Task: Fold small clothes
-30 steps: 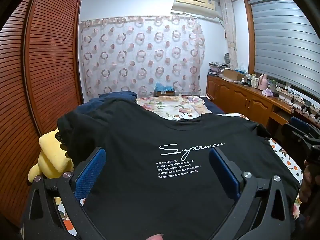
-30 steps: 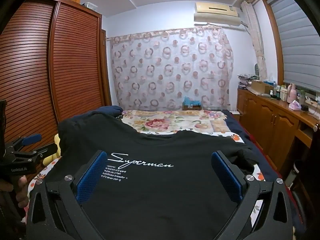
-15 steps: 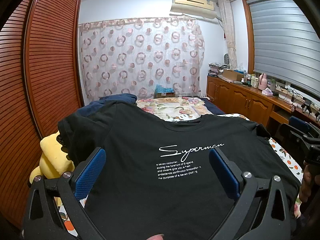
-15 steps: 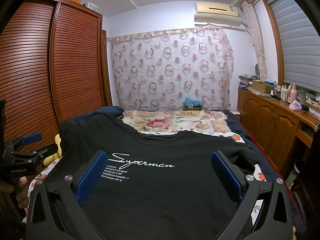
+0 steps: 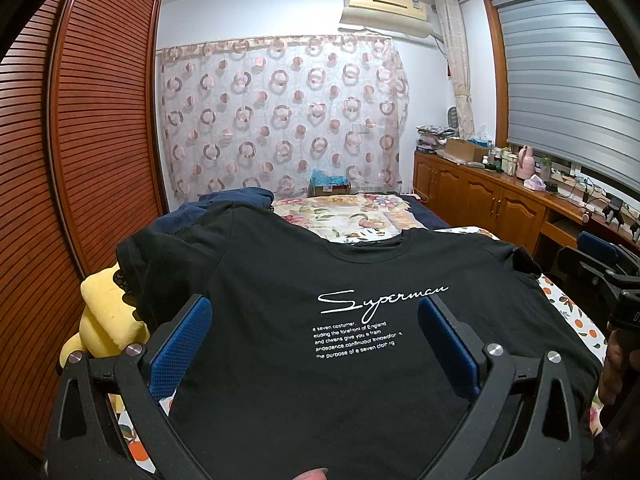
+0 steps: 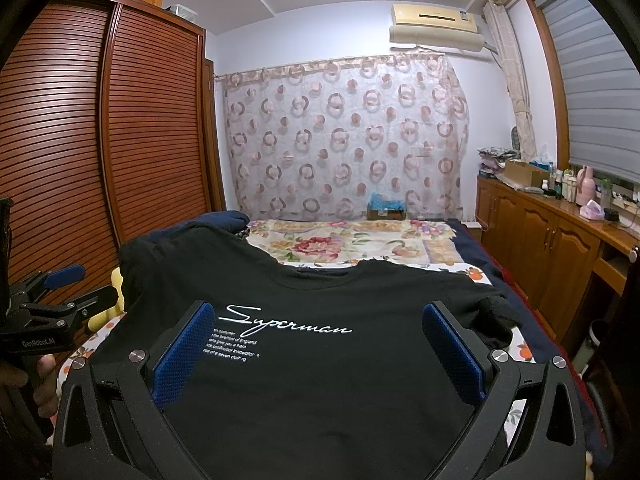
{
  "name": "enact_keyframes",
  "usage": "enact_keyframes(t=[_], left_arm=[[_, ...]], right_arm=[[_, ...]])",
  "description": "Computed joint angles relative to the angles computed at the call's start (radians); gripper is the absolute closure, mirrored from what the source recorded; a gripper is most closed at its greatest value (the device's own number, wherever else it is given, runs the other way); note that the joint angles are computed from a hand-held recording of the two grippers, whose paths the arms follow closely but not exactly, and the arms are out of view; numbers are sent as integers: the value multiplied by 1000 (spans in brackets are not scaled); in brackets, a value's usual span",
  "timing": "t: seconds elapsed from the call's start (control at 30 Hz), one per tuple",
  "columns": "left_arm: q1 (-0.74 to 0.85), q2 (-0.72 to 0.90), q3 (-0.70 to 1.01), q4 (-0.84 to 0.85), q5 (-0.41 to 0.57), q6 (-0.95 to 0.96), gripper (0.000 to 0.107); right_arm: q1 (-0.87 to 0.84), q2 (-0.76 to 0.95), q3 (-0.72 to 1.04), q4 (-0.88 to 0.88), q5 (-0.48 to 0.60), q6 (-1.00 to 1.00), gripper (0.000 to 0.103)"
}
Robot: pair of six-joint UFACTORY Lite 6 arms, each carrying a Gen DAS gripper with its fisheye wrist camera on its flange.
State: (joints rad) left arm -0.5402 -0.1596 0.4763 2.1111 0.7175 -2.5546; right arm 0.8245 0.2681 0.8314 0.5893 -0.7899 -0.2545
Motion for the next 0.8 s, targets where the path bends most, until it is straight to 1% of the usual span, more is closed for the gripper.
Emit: enact_keyframes(t=[0.8], left_arm=[[-8, 6, 5, -9, 9, 9, 4]], right_arm=[[-7, 14, 19, -7, 6, 2, 0]])
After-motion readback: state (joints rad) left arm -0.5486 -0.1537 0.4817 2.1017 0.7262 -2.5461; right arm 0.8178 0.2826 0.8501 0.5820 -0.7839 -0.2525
